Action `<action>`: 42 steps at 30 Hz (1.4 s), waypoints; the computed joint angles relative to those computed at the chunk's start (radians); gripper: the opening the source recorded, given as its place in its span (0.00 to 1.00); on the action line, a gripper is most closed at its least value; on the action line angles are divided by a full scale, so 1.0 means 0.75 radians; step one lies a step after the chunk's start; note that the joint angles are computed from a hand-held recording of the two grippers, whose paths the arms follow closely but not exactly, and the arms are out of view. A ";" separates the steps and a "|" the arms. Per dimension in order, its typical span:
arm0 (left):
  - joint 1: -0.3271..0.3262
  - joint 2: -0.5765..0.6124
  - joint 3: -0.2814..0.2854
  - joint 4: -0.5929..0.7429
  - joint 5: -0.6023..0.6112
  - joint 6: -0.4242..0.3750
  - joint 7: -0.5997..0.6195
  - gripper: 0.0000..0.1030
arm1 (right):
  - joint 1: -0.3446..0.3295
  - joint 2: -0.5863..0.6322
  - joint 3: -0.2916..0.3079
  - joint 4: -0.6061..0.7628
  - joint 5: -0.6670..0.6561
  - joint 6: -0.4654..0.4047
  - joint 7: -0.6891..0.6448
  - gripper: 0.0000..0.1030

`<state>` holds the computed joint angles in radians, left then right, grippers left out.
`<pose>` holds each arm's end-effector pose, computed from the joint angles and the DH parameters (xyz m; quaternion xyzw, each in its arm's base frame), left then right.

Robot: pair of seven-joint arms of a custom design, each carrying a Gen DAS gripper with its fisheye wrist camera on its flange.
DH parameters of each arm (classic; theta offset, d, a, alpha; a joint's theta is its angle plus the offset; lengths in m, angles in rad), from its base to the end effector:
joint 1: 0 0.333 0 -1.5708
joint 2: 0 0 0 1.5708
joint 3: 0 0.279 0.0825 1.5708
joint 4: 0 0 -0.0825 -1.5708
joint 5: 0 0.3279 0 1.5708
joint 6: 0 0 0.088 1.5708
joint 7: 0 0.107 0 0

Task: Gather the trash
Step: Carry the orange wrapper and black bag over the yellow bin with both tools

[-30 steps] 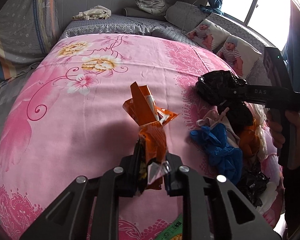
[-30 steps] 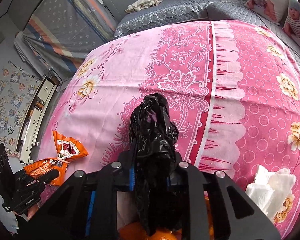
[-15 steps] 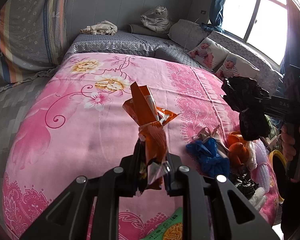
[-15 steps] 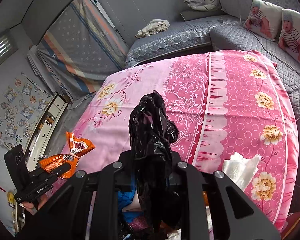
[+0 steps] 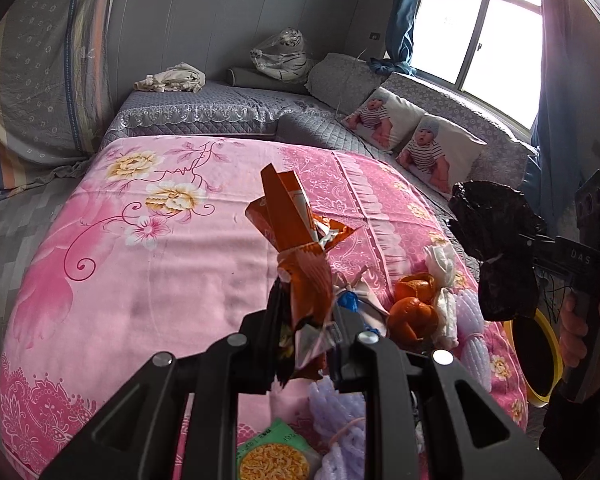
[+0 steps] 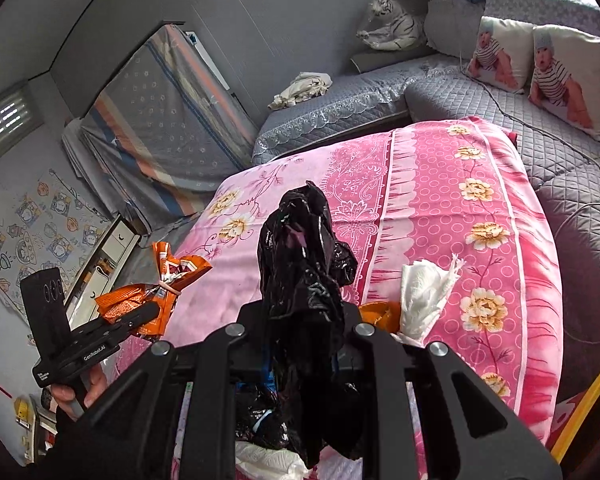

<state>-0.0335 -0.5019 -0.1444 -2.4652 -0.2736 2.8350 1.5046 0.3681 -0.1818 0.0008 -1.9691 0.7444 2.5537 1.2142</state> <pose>0.4058 -0.0677 0.5634 -0.6706 0.6088 -0.3661 0.2136 0.4749 0.1735 0.6128 -0.7038 0.5416 -0.0312 0.4587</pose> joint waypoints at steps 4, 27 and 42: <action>-0.026 0.022 -0.038 0.038 0.007 0.015 -0.032 0.18 | -0.007 -0.102 -0.018 -0.123 -0.004 0.039 0.008 0.18; -0.312 0.401 -0.134 0.383 -0.032 0.072 0.000 0.18 | -0.096 -0.586 -0.290 -0.628 -0.213 0.305 0.265 0.18; -0.458 0.753 -0.216 0.783 -0.166 0.059 0.250 0.18 | -0.553 -0.796 -0.145 -0.862 -0.711 0.471 0.680 0.18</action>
<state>-0.3769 0.0626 -0.3064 -1.8777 -0.3985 2.8791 1.6920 -0.0463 -0.7792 -0.1080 -2.6159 0.2110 2.9067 1.7246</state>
